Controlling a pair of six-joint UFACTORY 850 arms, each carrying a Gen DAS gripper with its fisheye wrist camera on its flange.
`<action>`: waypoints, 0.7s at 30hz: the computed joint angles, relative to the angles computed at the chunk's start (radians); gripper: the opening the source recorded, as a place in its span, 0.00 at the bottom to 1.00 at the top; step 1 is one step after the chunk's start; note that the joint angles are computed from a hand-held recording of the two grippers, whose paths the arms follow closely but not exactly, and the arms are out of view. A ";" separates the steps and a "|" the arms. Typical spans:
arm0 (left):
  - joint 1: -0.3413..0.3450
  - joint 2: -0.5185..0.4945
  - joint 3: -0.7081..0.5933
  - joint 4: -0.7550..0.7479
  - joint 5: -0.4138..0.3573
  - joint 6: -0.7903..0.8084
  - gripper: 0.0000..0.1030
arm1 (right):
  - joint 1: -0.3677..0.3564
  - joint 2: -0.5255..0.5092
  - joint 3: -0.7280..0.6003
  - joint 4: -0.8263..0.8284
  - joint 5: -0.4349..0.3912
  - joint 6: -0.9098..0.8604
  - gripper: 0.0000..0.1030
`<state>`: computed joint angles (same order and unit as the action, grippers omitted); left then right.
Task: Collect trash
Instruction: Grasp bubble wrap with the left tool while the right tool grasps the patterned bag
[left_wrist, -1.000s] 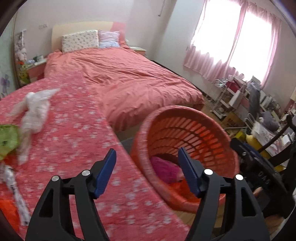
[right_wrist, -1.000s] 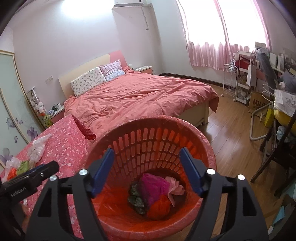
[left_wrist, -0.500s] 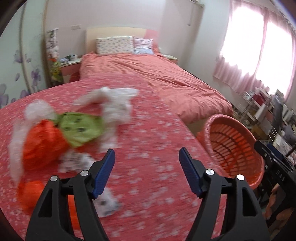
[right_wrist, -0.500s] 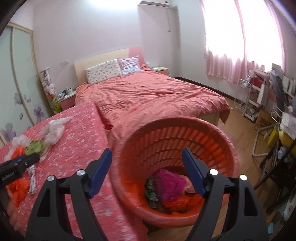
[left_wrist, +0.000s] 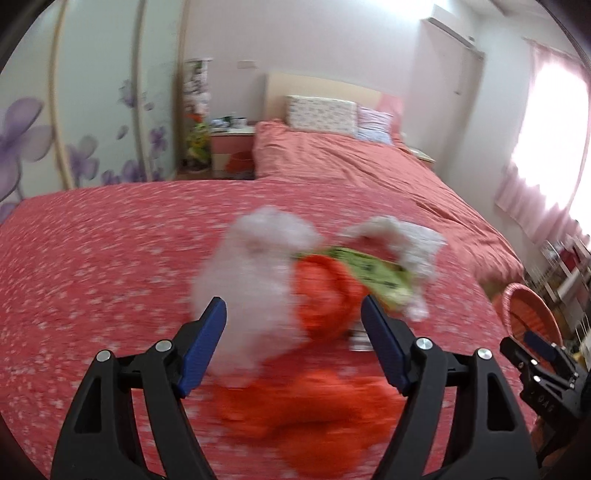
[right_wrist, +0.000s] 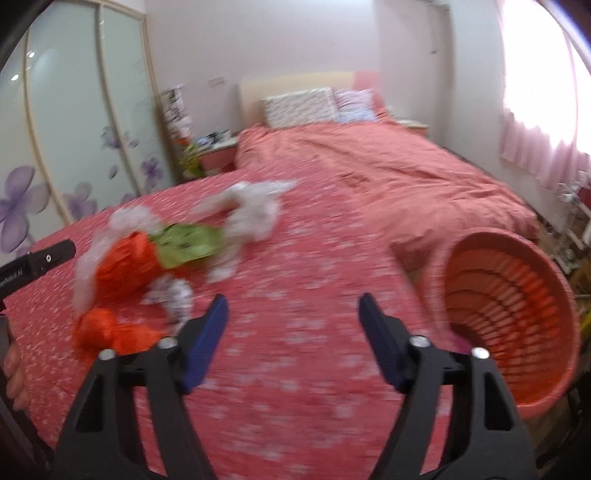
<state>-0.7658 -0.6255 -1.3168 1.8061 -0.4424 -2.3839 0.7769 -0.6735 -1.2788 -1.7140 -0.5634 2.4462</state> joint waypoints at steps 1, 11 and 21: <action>0.008 0.010 0.019 0.010 -0.002 -0.021 0.73 | 0.000 -0.021 -0.032 0.016 0.027 -0.028 0.55; 0.078 0.062 0.134 0.131 0.019 -0.205 0.73 | 0.011 -0.257 -0.395 0.409 0.135 -0.532 0.39; 0.085 0.030 0.098 0.212 0.070 -0.262 0.73 | -0.001 -0.293 -0.448 0.591 0.098 -0.722 0.16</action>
